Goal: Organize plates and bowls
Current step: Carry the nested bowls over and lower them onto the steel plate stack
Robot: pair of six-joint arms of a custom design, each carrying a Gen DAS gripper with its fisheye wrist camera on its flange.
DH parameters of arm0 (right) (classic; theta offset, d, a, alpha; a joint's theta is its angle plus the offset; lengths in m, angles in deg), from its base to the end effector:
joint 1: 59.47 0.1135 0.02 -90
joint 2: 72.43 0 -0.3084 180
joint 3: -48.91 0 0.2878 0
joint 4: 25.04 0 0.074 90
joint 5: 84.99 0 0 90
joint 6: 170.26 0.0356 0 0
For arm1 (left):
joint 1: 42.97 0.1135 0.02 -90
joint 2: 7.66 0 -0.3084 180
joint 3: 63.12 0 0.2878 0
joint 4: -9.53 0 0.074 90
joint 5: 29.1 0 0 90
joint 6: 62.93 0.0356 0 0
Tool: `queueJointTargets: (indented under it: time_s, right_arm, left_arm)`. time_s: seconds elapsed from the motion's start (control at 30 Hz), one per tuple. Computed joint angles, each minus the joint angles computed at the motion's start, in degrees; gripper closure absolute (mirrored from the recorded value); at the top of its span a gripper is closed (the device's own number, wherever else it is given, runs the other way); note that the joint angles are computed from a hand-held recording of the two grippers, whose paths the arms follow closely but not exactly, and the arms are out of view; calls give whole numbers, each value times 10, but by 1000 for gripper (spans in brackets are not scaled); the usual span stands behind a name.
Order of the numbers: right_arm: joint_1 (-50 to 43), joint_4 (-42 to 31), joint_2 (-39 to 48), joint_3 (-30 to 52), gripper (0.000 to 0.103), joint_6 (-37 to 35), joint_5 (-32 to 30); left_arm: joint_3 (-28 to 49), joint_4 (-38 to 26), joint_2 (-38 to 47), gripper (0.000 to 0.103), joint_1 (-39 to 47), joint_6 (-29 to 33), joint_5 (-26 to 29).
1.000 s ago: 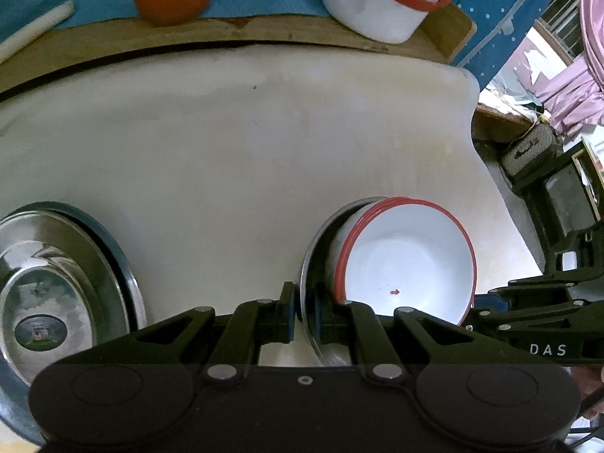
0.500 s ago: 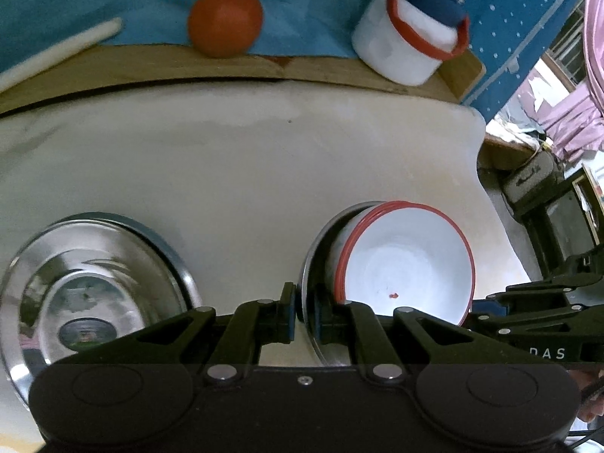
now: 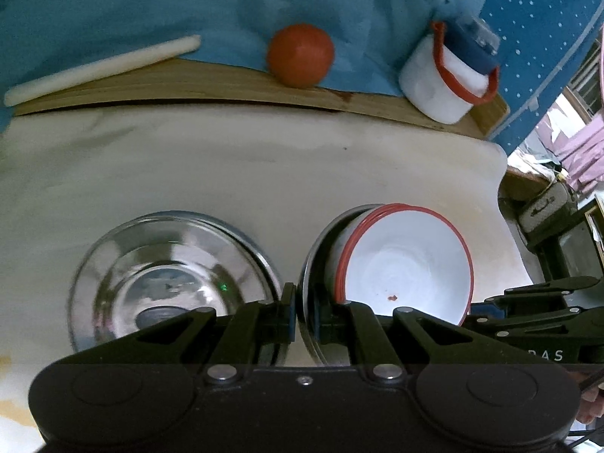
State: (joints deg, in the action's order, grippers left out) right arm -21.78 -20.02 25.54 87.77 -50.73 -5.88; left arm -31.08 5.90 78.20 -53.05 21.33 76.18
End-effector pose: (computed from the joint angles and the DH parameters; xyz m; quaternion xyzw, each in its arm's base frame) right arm 0.2130 0.1731 0.0837 -0.0966 0.9425 0.2450 0.2056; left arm 0.2208 -0.0488 0.0975 0.0733 0.9493 -0.1646 0.2576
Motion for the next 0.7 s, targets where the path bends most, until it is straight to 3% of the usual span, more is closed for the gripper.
queueJointTargets:
  time_s: [0.7]
  right_arm:
    - [78, -43, 47, 98, 80, 7, 14]
  left_arm:
    - [-29, -53, -69, 95, 163, 86, 48]
